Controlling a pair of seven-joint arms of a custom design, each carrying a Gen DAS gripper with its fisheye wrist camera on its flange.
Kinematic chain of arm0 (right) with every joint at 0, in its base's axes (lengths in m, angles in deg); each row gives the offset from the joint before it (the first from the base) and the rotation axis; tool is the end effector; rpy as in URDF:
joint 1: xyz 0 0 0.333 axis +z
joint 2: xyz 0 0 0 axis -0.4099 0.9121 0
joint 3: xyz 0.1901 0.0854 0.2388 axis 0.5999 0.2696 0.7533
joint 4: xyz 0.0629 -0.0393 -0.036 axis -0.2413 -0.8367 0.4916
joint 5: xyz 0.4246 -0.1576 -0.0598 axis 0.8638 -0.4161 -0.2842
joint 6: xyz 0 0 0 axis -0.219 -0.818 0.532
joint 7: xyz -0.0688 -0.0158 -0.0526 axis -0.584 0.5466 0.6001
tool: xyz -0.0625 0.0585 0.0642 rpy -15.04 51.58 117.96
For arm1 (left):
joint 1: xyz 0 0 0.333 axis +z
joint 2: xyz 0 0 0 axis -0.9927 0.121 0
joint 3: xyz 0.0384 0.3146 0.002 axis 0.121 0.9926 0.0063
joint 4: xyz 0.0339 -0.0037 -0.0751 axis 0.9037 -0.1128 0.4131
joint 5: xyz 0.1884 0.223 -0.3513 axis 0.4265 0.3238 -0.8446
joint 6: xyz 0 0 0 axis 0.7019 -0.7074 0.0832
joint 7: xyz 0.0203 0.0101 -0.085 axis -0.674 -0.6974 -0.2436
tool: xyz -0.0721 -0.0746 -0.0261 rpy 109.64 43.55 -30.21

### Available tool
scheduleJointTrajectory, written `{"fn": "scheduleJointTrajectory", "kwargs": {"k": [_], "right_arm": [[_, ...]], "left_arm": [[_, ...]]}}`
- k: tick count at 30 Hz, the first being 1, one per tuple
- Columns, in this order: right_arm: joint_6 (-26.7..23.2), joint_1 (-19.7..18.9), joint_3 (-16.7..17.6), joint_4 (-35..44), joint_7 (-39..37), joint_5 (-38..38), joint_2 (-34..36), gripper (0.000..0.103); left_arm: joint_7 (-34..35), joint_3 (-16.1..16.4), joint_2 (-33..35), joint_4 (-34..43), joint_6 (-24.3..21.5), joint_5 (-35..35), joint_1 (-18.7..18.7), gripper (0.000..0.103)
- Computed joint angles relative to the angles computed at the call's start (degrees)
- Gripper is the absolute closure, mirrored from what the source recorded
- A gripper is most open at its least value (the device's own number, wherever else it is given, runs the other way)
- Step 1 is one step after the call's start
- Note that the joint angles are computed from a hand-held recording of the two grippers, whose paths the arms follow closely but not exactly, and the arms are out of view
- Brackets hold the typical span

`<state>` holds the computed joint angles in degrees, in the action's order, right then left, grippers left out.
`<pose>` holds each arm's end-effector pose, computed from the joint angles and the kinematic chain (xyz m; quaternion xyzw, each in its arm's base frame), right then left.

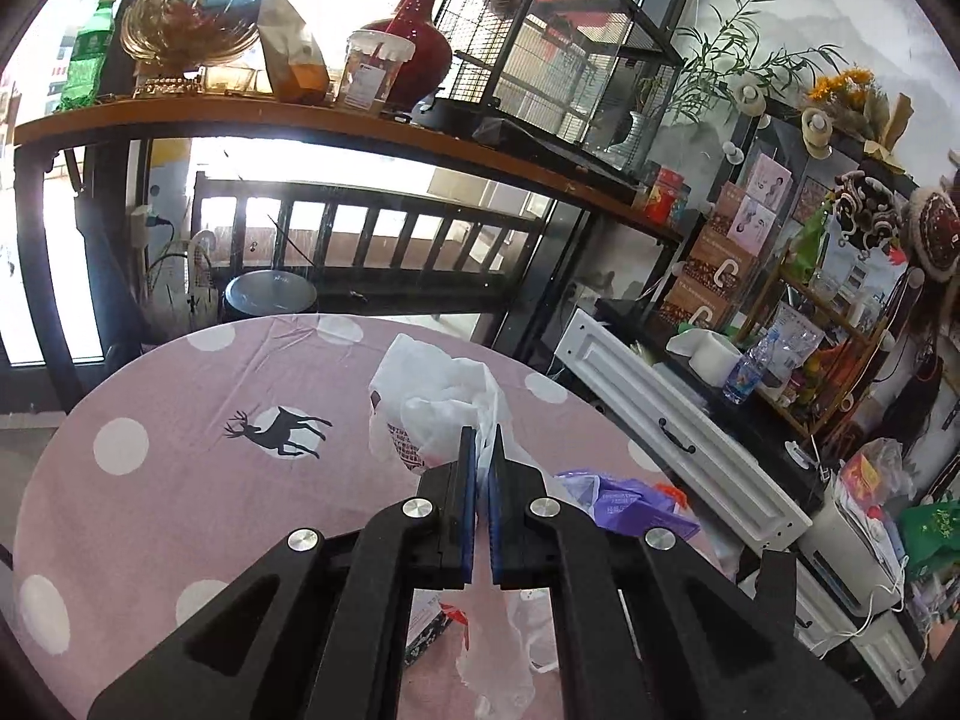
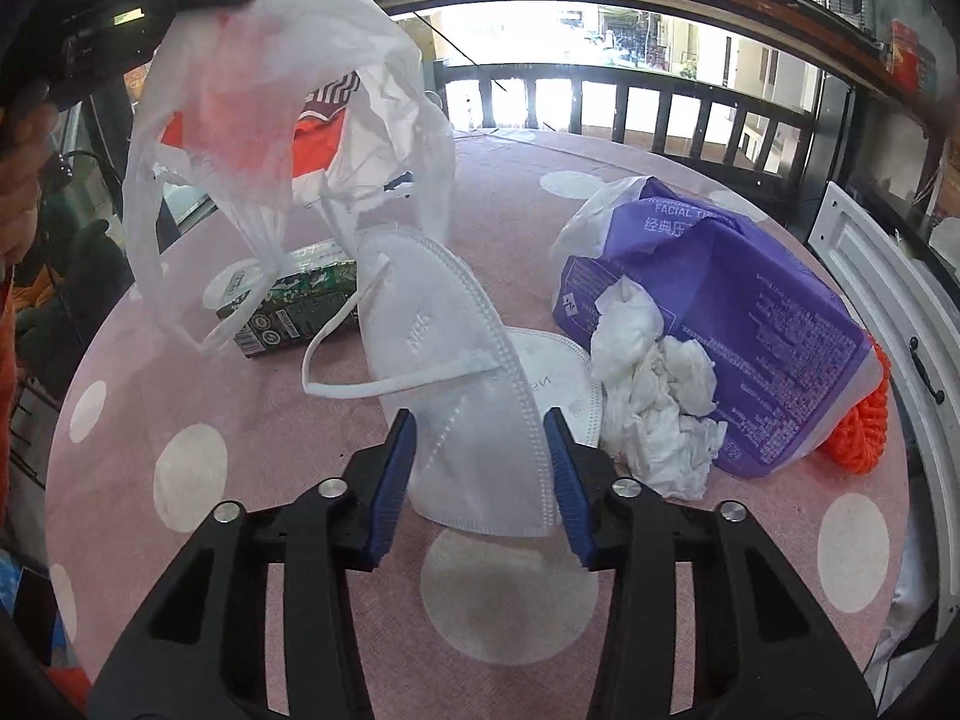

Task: Collect trash
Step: 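Grasp the white plastic bag with the left gripper while the right gripper grasps the white mask, then carry the white bag and white mask over the black bin with both grippers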

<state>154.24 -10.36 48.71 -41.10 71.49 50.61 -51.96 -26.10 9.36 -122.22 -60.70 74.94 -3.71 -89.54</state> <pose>0.5713 0.1661 0.5273 -0.8940 0.2273 -0.0505 0.3829 0.4518 -0.2168 0.6594 -0.7463 0.4296 -0.3993 0.3148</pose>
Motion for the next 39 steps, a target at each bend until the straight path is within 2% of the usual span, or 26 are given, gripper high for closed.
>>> {"fn": "scheduleJointTrajectory", "kwargs": {"k": [2,4,6,16,21,26,31,39], "right_arm": [[-2.3,-0.1,-0.4,0.1,0.1,0.3,-0.1,0.085],[-3.4,-0.3,-0.8,-0.8,-0.8,1.3,-1.0,0.095],[-3.9,-0.3,-1.1,-2.2,-2.1,2.6,-2.4,0.099],[-8.9,-1.1,-4.1,-7.9,-5.5,7.2,-9.9,0.101],[-9.8,-2.6,-5.8,-10.4,-5.9,8.4,-13.3,0.101],[-9.6,-5.1,-7.8,-12.9,-5.1,8.7,-16.5,0.101],[-6.6,-8.2,-9.5,-13.5,-3.9,8.1,-17.5,0.101],[1.6,-12.7,-10.5,-9.9,1.1,6.2,-12.1,0.101]], "left_arm": [[-0.7,-0.3,-1.0,-1.0,0.1,0.2,0.1,0.099],[-1.4,-0.5,-1.7,-2.0,0.3,0.4,0.1,0.099],[-2.3,-1.1,-2.5,-2.8,0.0,0.8,0.2,0.099],[-5.7,-4.7,-5.4,-2.9,-2.5,5.6,0.3,0.099],[-6.3,-6.0,-3.8,-0.8,-1.1,7.4,-0.6,0.099],[-7.8,-7.4,-0.6,1.5,2.2,9.3,-1.4,0.099],[-8.6,-8.8,5.1,5.5,5.3,11.5,-2.3,0.099],[-9.1,-9.0,15.9,13.8,10.1,14.8,-5.4,0.099]]}}
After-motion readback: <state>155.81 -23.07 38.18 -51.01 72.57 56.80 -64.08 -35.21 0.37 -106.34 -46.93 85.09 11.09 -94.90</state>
